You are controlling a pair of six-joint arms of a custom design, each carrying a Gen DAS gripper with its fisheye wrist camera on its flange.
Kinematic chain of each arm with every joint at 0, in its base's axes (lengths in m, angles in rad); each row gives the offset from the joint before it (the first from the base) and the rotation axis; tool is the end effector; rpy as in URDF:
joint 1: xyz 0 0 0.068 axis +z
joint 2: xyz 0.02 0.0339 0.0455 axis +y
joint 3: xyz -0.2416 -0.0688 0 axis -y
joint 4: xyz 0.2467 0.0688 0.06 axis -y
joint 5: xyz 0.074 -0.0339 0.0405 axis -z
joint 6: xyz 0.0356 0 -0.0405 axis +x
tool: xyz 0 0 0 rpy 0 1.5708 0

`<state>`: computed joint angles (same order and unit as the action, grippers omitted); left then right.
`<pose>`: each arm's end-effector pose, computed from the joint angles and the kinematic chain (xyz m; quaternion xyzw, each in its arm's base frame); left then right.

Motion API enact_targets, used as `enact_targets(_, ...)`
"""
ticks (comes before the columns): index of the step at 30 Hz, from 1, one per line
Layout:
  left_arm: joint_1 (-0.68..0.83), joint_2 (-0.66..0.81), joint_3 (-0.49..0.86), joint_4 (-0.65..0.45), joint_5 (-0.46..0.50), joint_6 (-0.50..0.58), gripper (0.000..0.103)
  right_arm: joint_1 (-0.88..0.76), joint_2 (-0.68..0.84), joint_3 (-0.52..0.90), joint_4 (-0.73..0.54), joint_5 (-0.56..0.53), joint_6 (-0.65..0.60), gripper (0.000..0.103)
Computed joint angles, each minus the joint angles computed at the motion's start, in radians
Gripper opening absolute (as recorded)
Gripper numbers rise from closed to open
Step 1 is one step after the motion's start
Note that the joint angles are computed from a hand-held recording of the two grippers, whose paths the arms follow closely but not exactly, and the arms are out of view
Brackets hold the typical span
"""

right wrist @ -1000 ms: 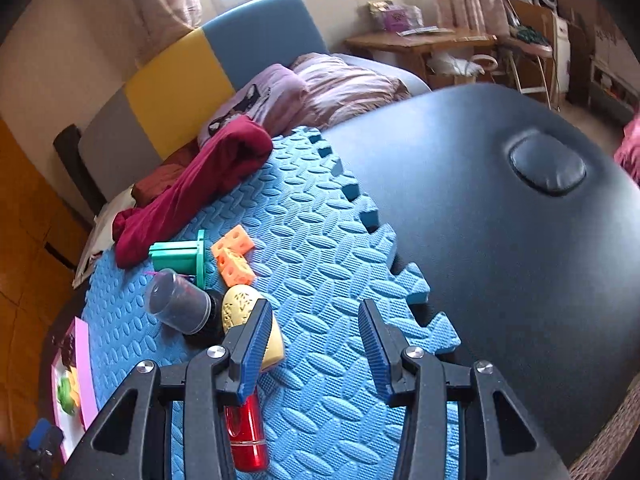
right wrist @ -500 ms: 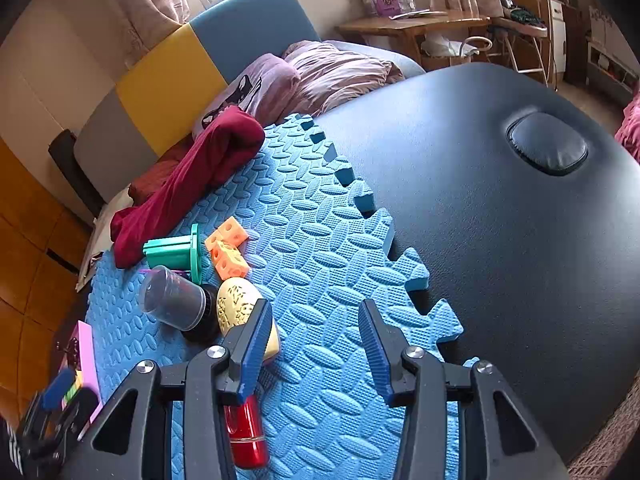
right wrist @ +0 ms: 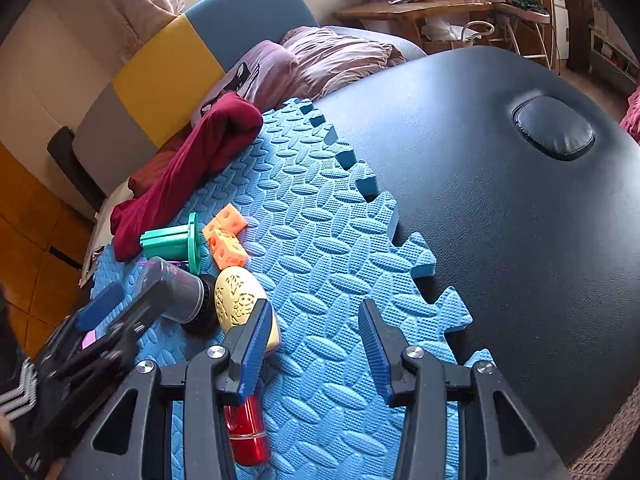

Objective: Organize rigid objects
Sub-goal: 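Grasp the dark lidded canister on the mat with the left tool, then lift the canister with the left tool while the right tool grasps the yellow egg toy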

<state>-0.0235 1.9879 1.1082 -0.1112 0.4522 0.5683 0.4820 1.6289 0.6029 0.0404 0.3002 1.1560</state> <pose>0.3790 -0.0245 0.0938 0.3336 0.8746 -0.1319 0.3261 0.2466 0.1172 0.0848 0.3538 0.8792 0.1105 0.2994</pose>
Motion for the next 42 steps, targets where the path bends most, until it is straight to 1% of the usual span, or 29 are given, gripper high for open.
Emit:
enact_targets(1,-0.005,0.019,0.017,-0.01,-0.005,0.0,0.043,-0.001,0.0,-0.001,0.001,-0.003,0.0,0.045)
enact_targets(2,-0.009,0.04,0.037,-0.029,-0.008,0.005,0.043,-0.003,0.003,0.0,0.002,-0.005,0.001,0.045)
enact_targets(4,0.003,0.043,0.028,-0.011,0.007,-0.009,0.043,-0.004,0.005,0.001,0.003,-0.006,0.001,0.045)
enact_targets(5,0.016,0.036,0.023,-0.019,0.024,-0.004,0.043,-0.003,0.005,0.001,0.002,-0.005,0.001,0.045)
enact_targets(8,0.061,0.002,-0.012,-0.028,0.054,0.019,0.043,-0.004,0.005,0.001,0.001,-0.004,0.001,0.045)
enact_targets(11,0.136,-0.045,-0.054,-0.05,0.099,0.064,0.043,-0.005,0.003,-0.002,-0.002,-0.002,0.007,0.045)
enact_targets(13,0.193,-0.067,-0.074,-0.083,0.129,0.106,0.043,-0.005,0.002,-0.003,-0.005,-0.001,0.012,0.045)
enact_targets(17,0.32,-0.094,-0.113,-0.155,0.189,0.228,0.043,-0.007,0.009,0.002,-0.015,-0.001,0.016,0.045)
enact_targets(20,0.397,-0.079,-0.108,-0.217,0.218,0.287,0.043,-0.006,0.012,0.005,-0.021,0.005,0.018,0.045)
enact_targets(23,0.44,-0.089,-0.15,-0.175,0.233,0.326,0.043,-0.002,0.008,0.003,-0.015,0.012,0.014,0.045)
enact_targets(26,0.446,-0.1,-0.184,-0.136,0.243,0.351,0.043,0.003,0.013,0.013,-0.024,0.02,0.009,0.045)
enact_targets(30,0.429,-0.125,-0.259,-0.014,0.235,0.339,0.043,0.0,0.022,0.018,-0.037,0.02,0.015,0.045)
enact_targets(33,0.427,-0.123,-0.276,0.03,0.248,0.318,0.043,-0.003,0.023,0.014,-0.034,0.021,0.022,0.045)
enact_targets(37,0.422,-0.126,-0.289,0.059,0.242,0.296,0.043,-0.001,0.023,0.014,-0.027,0.022,0.016,0.045)
enact_targets(42,0.417,-0.126,-0.29,0.066,0.235,0.272,0.043,0.004,0.028,0.022,-0.011,0.015,-0.009,0.045)
